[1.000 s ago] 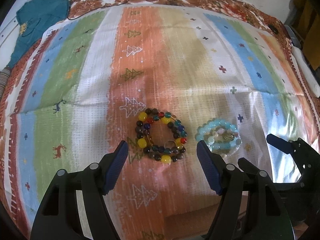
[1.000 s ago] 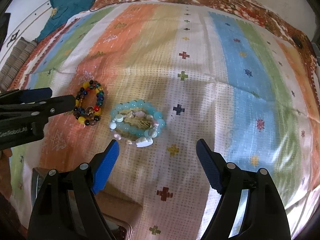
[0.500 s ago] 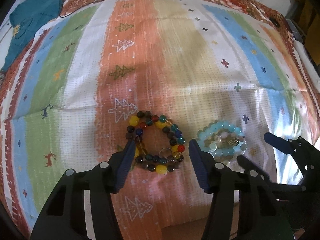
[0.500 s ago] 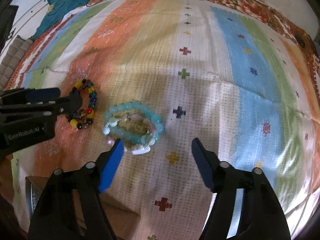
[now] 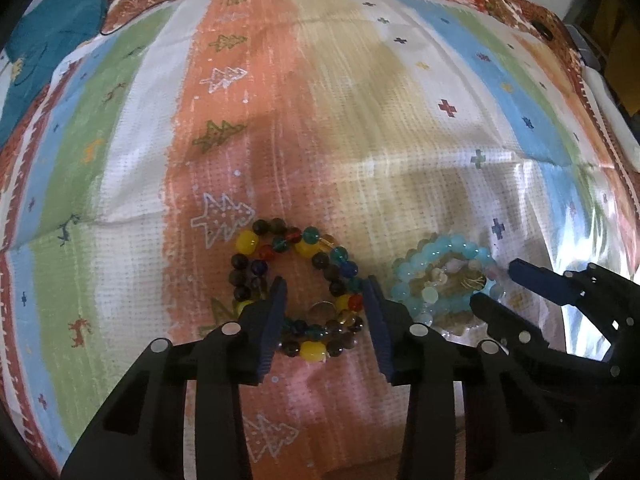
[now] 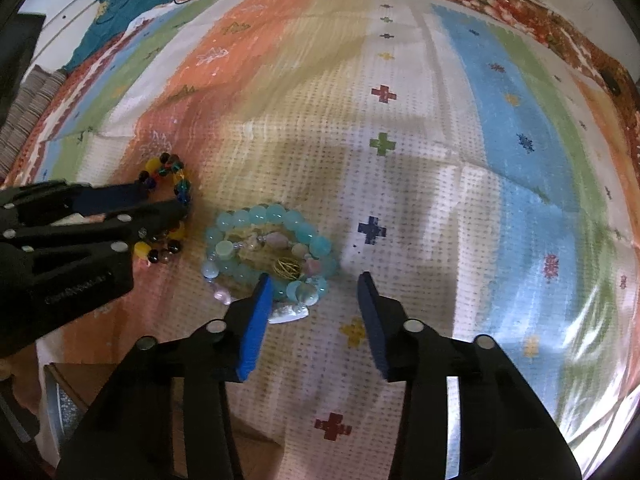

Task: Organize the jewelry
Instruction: 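Grasp the multicolour bead bracelet with the left tool while the right tool grasps the clear crystal bracelet, then carry both held bracelets over the tin box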

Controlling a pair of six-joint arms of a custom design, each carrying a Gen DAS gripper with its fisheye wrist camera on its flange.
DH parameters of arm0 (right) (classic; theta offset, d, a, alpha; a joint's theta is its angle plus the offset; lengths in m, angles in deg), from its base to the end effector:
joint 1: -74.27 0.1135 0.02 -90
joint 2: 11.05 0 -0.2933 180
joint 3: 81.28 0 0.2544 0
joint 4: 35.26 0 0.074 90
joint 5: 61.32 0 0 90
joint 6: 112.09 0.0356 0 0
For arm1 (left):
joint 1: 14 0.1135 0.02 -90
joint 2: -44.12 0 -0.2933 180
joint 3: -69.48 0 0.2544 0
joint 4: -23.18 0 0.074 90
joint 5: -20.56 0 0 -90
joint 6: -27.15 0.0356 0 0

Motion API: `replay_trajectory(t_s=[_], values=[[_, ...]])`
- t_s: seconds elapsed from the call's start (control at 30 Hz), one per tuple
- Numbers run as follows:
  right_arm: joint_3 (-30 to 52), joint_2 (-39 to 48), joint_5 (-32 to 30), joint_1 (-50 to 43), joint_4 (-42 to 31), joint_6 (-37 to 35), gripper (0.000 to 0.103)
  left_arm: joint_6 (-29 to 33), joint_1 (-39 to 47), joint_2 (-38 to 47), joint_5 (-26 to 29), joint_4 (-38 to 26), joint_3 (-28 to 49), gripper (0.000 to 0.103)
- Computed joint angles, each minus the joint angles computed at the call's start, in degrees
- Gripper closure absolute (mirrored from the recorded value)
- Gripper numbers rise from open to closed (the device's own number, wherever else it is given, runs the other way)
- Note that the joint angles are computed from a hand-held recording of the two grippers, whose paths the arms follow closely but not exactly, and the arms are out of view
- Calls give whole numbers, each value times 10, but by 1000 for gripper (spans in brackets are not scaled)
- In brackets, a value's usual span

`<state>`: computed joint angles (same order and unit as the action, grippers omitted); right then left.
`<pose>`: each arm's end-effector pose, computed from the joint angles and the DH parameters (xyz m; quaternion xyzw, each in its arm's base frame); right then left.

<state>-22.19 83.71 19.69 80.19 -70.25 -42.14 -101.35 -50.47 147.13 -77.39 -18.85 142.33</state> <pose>0.2851 0.0352 0.1544 -0.2336 0.9547 0.0561 0.1757 0.2759 -0.1978 0.1674 -0.0282 0.9852 -0.0396 0.1642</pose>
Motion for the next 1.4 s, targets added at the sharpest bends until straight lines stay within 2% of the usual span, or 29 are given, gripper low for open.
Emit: replay_trajectory(t_s=[0.03,0.1,0.2,0.37,0.43,0.77,1.1,1.4], values=[[0,0,-3,-1,-2,0,77,2,1,-1,0,5,-2,70],[2,3,-6,-3,-7,-1,82,5,0,1,3,8,-1,73],[-3,1,-11,-5,-4,-6,83,9,-4,1,3,8,1,77],[-9,-5,-9,-4,-1,-11,85,24,-9,13,14,1,6,90],[-12,-9,-8,-5,3,-14,90,20,-13,9,2,4,3,94],[-13,-22,-9,-4,-3,-27,91,14,-10,0,-5,1,8,94],[3,-90,-34,-25,-47,-45,91,-5,-11,-63,-25,-32,5,94],[-9,-136,-39,-33,-58,-53,91,-40,-35,-100,-70,-73,6,94]])
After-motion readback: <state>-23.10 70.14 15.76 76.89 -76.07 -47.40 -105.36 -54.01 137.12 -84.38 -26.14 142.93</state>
